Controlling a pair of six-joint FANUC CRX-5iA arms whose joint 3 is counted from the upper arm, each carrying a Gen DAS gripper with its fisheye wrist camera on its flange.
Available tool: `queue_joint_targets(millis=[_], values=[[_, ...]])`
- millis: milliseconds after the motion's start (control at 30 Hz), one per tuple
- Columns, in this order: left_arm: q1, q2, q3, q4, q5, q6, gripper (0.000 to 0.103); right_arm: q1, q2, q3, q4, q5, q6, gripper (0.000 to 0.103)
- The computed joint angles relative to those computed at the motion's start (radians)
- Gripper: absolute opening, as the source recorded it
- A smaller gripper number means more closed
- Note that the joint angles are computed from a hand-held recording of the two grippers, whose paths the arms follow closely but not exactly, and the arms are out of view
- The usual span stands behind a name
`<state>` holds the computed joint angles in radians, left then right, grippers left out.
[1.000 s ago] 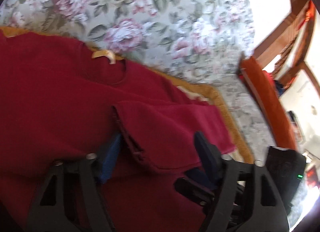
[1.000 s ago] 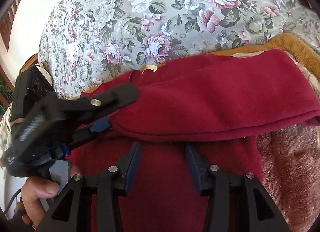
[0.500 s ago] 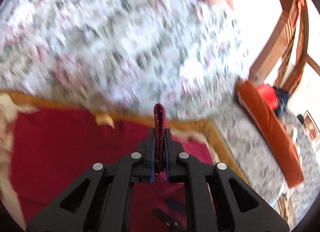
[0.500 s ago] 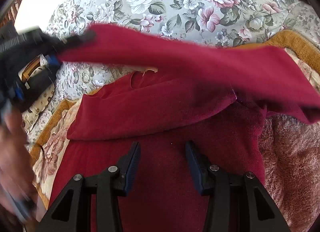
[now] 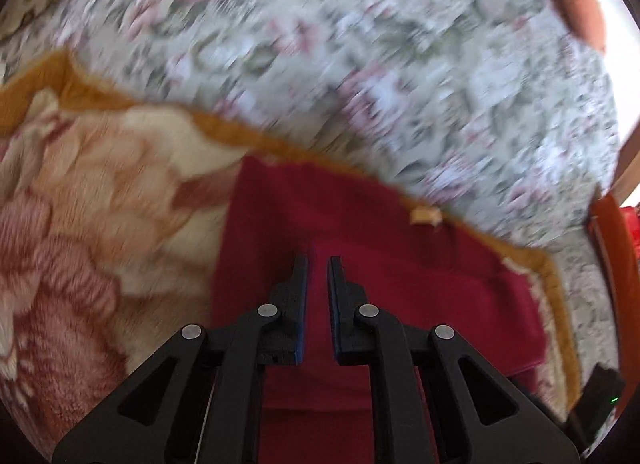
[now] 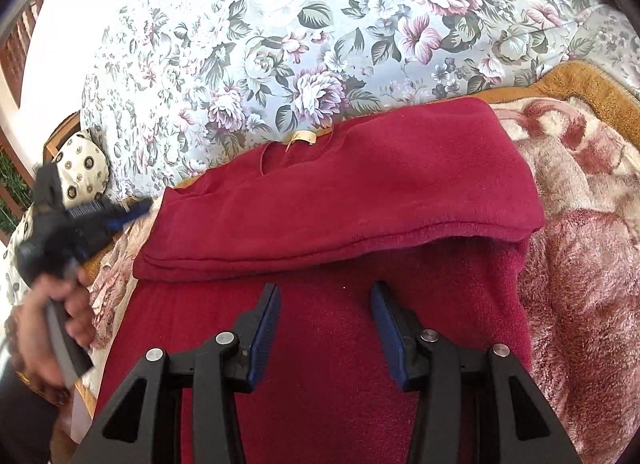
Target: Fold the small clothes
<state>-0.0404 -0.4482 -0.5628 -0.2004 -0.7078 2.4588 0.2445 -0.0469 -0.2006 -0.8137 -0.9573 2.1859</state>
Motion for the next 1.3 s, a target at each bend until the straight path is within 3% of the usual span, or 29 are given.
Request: queue_joint_targets(millis=[100, 167, 233, 333, 400, 467, 533, 567, 700, 767, 933, 1033, 1100, 1200, 1300], values=[[-0.010, -0.039, -0.032, -0.032, 0.012, 0.069, 0.029, -0.001, 0.002, 0.001, -0.002, 0.000, 0.000, 0.046], [-0.085, -0.066, -0.016, -0.166, 0.012, 0.209, 0.034, -0.001, 0.002, 0.001, -0.002, 0.000, 0.000, 0.046], [-0.129, -0.067, -0.001, -0.217, 0.043, 0.238, 0.034, -0.002, 0.001, 0.001, -0.003, -0.002, 0.000, 0.046], [-0.125, -0.025, -0.008, -0.147, 0.154, 0.126, 0.034, -0.008, 0.004, 0.003, -0.009, -0.008, 0.000, 0.046], [-0.118, 0.023, 0.003, -0.103, 0.152, 0.065, 0.034, -0.014, 0.004, 0.005, -0.016, -0.016, 0.001, 0.046], [-0.125, 0.108, 0.035, -0.086, 0.066, 0.021, 0.033, -0.044, 0.004, 0.014, -0.042, -0.057, 0.002, 0.045], [-0.124, 0.077, 0.013, -0.101, 0.094, 0.062, 0.033, -0.118, 0.019, 0.056, -0.087, -0.166, 0.014, 0.045], [-0.104, 0.057, -0.017, -0.058, 0.119, 0.040, 0.033, -0.169, 0.010, 0.065, -0.123, -0.194, 0.060, 0.045], [-0.104, 0.020, -0.049, -0.077, 0.150, 0.074, 0.033, -0.239, -0.016, 0.084, -0.115, -0.083, 0.159, 0.045], [-0.120, 0.024, -0.033, -0.109, 0.127, 0.102, 0.033, -0.225, 0.027, 0.141, -0.081, -0.094, 0.201, 0.045], [-0.131, 0.024, -0.037, -0.131, 0.136, 0.145, 0.033, -0.090, 0.108, 0.217, 0.063, -0.089, 0.338, 0.042], [-0.146, 0.029, -0.028, -0.156, 0.127, 0.174, 0.033, -0.026, 0.173, 0.219, 0.179, -0.082, 0.323, 0.041], [-0.149, 0.029, -0.027, -0.161, 0.126, 0.181, 0.033, -0.046, 0.191, 0.210, 0.147, -0.077, 0.388, 0.041], [-0.151, 0.028, -0.028, -0.172, 0.130, 0.193, 0.033, -0.046, 0.202, 0.226, 0.164, -0.086, 0.331, 0.043], [-0.181, 0.038, -0.009, -0.234, 0.106, 0.255, 0.033, 0.008, 0.194, 0.234, 0.265, -0.085, 0.233, 0.043]])
